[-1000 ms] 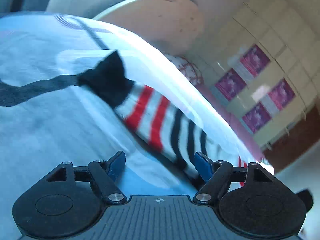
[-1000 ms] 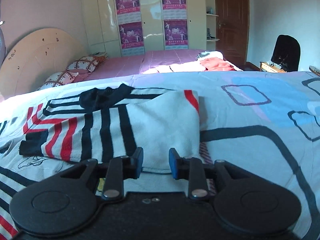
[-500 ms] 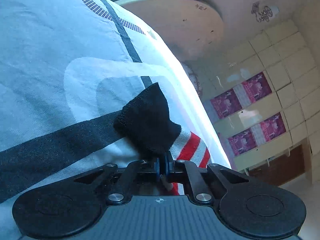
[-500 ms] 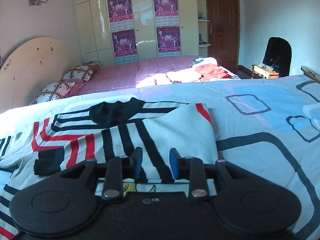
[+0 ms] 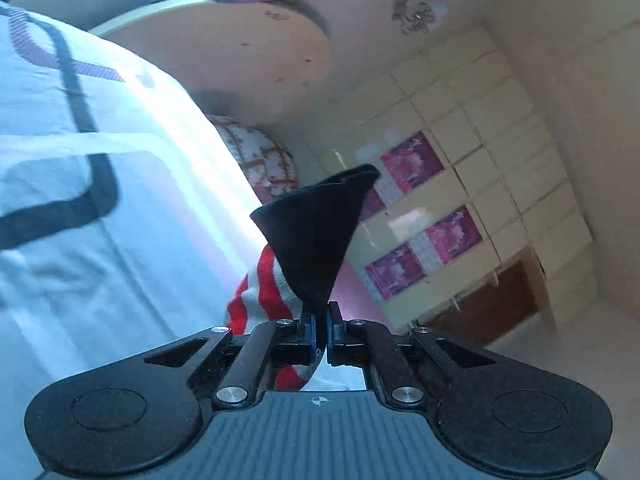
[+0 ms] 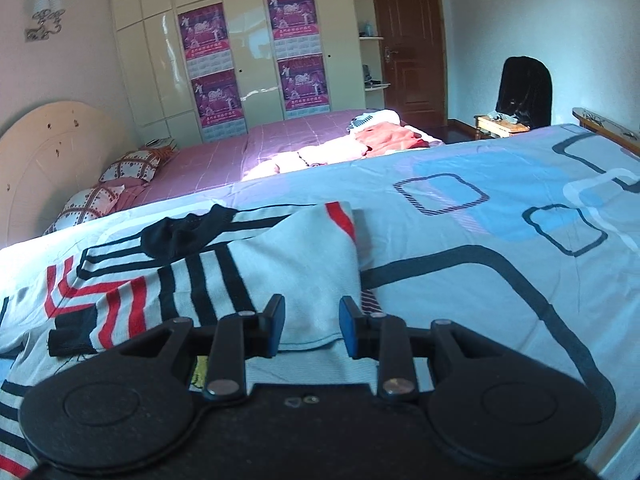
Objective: Fold small clothes
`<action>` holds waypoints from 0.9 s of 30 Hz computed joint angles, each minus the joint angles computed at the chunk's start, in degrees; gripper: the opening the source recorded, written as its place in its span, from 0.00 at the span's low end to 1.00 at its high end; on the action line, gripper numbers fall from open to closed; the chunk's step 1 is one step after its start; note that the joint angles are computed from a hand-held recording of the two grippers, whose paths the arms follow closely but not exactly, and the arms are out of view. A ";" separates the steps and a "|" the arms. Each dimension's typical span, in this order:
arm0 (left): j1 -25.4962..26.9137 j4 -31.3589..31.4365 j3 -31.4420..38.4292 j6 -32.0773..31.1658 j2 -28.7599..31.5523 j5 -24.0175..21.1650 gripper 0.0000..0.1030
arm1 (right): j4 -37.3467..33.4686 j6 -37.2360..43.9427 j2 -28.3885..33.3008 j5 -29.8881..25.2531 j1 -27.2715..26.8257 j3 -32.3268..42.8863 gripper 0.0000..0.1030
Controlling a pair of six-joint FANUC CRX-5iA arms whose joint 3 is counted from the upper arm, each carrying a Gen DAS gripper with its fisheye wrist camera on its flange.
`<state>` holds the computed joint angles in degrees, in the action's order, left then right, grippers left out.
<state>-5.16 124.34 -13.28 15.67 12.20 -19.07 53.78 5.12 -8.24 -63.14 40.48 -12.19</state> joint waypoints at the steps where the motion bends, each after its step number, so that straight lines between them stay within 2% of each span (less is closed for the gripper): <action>1: -1.13 -0.64 0.74 -0.31 0.19 -0.41 0.04 | -0.01 -0.57 -0.52 0.26 -0.19 -0.46 0.29; 2: -2.21 -2.57 1.60 -0.14 0.47 -0.70 0.04 | 0.08 -0.81 -0.88 0.30 -0.37 -0.77 0.29; 6: -5.77 -17.32 5.89 6.71 2.93 -2.84 0.04 | 0.48 -0.95 -2.39 0.70 -1.05 -2.12 0.29; 10: -7.87 -42.17 11.76 20.80 6.57 -4.70 0.04 | 0.38 -1.64 -4.12 0.82 -1.56 -3.54 0.29; 11: -8.30 -46.51 13.25 23.43 7.55 -5.57 0.04 | 0.30 -1.60 -4.62 0.58 -1.59 -3.93 0.29; 15: -9.31 -70.36 24.12 39.51 12.69 -12.90 0.04 | -0.63 -1.86 -6.14 0.12 -1.88 -5.07 0.30; 16: -9.33 -77.20 27.75 44.24 14.06 -16.34 0.04 | -1.11 -1.95 -6.33 0.17 -2.03 -5.15 0.32; 17: -9.54 -81.48 31.06 47.22 15.74 -19.69 0.04 | -1.75 -2.12 -6.69 0.25 -2.14 -5.32 0.33; 18: -10.01 -84.22 32.22 48.34 16.29 -20.53 0.05 | -2.43 -2.23 -6.85 0.62 -2.36 -5.32 0.34; 19: -10.71 -86.84 30.97 48.74 14.86 -18.42 0.09 | -3.06 -2.44 -7.02 1.14 -2.56 -5.34 0.37; 20: -11.03 -88.38 30.57 48.91 13.81 -17.78 0.20 | -3.52 -2.79 -7.23 1.73 -2.66 -5.41 0.43; 21: -11.07 -87.05 28.78 46.98 12.33 -16.58 0.28 | -3.78 -3.01 -7.29 2.63 -2.86 -5.47 0.45; 22: -10.82 -85.33 25.75 45.01 10.03 -14.48 0.43 | -3.68 -3.46 -7.31 3.62 -2.97 -5.63 0.47; 23: -11.05 -83.45 21.59 42.89 7.22 -11.55 0.44 | -3.66 -3.74 -7.05 4.79 -3.23 -5.55 0.47; 24: -10.36 -82.50 19.40 41.55 5.23 -10.83 0.44 | -4.06 -3.88 -6.70 6.25 -3.57 -5.28 0.47; 26: -8.80 -81.35 14.57 40.56 1.41 -7.34 0.44 | -5.79 -4.29 -5.82 10.98 -4.73 -4.58 0.47; 27: -7.86 -82.75 12.56 41.70 -0.61 -5.93 0.44 | -6.64 -4.52 -5.20 13.19 -5.18 -4.10 0.47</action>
<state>-13.02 41.59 -0.72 57.37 11.59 -25.00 47.14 0.61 -13.44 -49.96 35.30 -16.29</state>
